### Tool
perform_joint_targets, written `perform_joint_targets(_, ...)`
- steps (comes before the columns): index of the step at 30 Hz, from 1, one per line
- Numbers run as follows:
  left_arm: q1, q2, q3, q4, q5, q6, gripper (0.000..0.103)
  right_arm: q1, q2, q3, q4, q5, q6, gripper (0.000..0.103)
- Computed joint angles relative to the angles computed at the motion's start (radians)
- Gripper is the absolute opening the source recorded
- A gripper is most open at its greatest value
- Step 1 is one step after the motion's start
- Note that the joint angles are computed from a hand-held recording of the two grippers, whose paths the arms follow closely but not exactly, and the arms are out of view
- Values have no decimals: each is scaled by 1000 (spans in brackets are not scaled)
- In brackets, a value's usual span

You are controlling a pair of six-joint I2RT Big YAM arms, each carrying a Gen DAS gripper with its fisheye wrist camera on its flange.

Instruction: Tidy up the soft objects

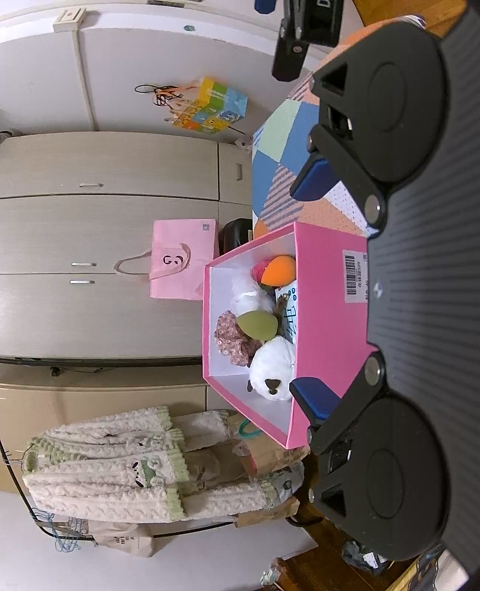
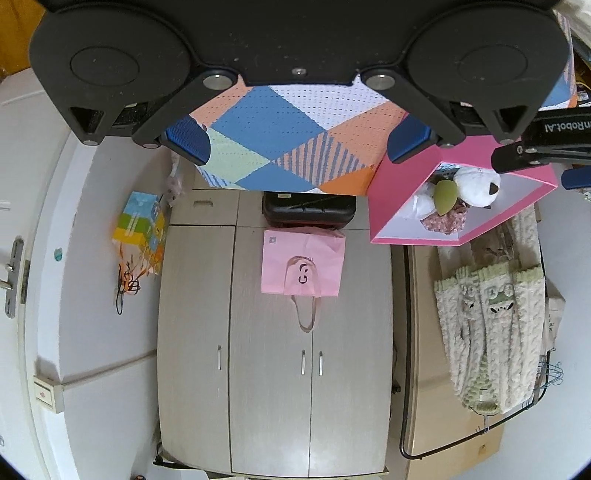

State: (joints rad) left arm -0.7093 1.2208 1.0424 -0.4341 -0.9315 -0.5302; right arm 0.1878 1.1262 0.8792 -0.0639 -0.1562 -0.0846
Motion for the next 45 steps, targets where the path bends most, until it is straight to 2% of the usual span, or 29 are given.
perform_joint_targets(9,-8,-2,-11,-11,-16,-27,103,1,-13,-26,23,16,26,103)
perform_joint_targets(16,-27,9,-17,31,-54,6,103,-1,-15,-37,43,20,50,103)
perform_joint_targets(21,-32,11,-26,65,-69,20,103,15,-17,-52,77,82,42,103)
perform_joint_targets(24,-36,10,-40,100,-90,31,103,18,-15,-57,86,90,39,103)
perform_joint_targets(45,-20,28,-30,50,-68,-1,103,28,15,-54,100,132,40,103)
